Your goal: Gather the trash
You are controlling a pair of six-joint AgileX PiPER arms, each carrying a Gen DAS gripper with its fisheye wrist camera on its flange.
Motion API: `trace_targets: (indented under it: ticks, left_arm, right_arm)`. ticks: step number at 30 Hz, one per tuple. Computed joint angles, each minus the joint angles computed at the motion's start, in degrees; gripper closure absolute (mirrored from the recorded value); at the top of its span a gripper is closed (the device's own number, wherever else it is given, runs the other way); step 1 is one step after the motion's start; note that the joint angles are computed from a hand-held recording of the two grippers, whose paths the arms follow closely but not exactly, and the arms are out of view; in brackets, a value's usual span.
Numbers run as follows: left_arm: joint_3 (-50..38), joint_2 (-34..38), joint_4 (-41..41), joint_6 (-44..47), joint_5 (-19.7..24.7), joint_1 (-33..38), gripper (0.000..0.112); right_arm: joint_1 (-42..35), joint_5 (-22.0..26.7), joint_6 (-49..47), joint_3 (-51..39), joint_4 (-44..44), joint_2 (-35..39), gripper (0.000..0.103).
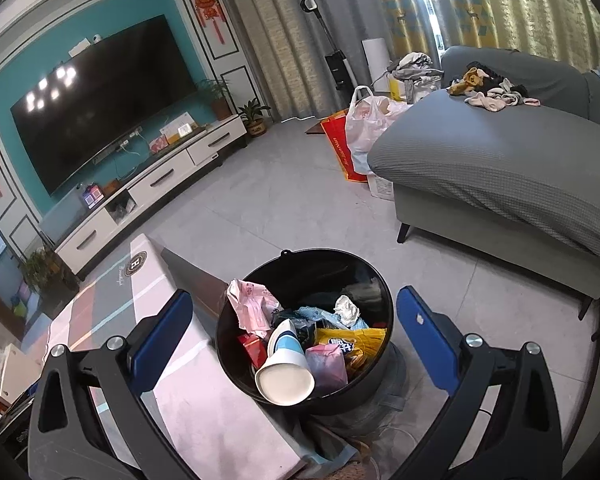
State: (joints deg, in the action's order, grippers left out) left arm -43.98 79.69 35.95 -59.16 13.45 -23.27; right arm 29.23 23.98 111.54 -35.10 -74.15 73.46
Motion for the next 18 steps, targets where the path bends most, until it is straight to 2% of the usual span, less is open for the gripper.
trace_targets:
  ticks: [3, 7, 18]
  left_arm:
    - [0.3, -0.3, -7.3, 7.6, -1.4, 0.7, 0.012]
    - [0.4, -0.5, -2.2, 2.2, -0.6, -0.1, 0.012]
    - [0.4, -0.6, -7.3, 6.9, -0.7, 0.2, 0.012]
  right_arm:
    - [0.0, 0.1, -0.2, -0.2, 0.3, 0.3, 0.003]
    - [0.1, 0.4, -1.0, -0.6, 1.2, 1.1, 0.003]
    - [0.5, 1.1, -0.9, -0.8, 1.4, 1.6, 0.003]
